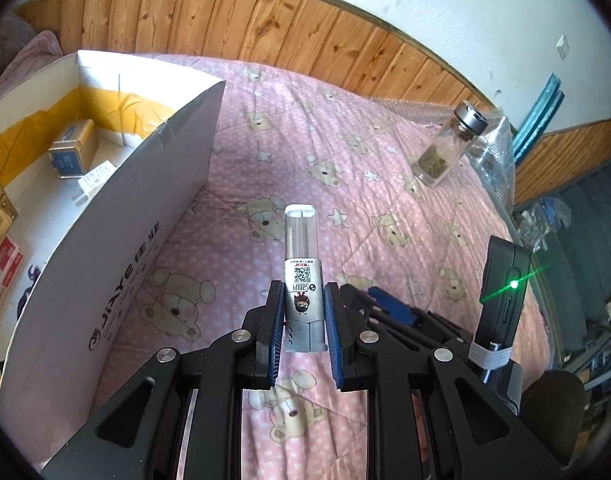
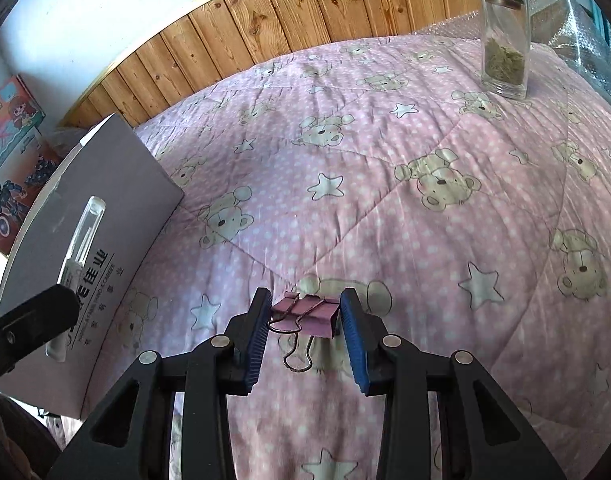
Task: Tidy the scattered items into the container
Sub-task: 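Grasp the white tube with the left tool while the right tool grasps the pink binder clip, then carry the white tube and pink binder clip with both tools over the box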
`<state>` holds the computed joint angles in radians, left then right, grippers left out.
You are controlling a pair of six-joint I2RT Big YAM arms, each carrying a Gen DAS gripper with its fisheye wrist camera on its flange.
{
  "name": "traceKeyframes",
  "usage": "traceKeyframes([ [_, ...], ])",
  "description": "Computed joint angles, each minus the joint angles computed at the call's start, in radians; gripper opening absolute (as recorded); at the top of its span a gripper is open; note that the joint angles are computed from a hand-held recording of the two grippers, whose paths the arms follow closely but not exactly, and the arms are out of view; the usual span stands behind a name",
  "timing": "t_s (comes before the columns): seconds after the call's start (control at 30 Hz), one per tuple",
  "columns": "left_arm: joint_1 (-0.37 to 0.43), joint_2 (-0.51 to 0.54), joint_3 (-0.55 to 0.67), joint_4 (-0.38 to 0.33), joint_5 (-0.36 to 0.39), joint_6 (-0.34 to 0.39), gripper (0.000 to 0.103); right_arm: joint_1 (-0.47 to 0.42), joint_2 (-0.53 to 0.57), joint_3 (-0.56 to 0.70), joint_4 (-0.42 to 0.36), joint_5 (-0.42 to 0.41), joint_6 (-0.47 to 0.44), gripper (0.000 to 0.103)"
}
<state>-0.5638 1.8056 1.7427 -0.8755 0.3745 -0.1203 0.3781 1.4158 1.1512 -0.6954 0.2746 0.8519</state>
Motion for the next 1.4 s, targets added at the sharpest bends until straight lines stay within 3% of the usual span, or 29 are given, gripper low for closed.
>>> traceKeyframes([
  [0.73,0.027,-0.178,-0.178,0.049,0.056,0.014,0.020,0.176,-0.125,-0.005,-0.062,0.072,0.044,0.037],
  [1.4,0.055,-0.233,-0.207,0.071,0.125,-0.008,0.020,0.257,-0.159,0.044,-0.096,0.112,0.029,0.037],
])
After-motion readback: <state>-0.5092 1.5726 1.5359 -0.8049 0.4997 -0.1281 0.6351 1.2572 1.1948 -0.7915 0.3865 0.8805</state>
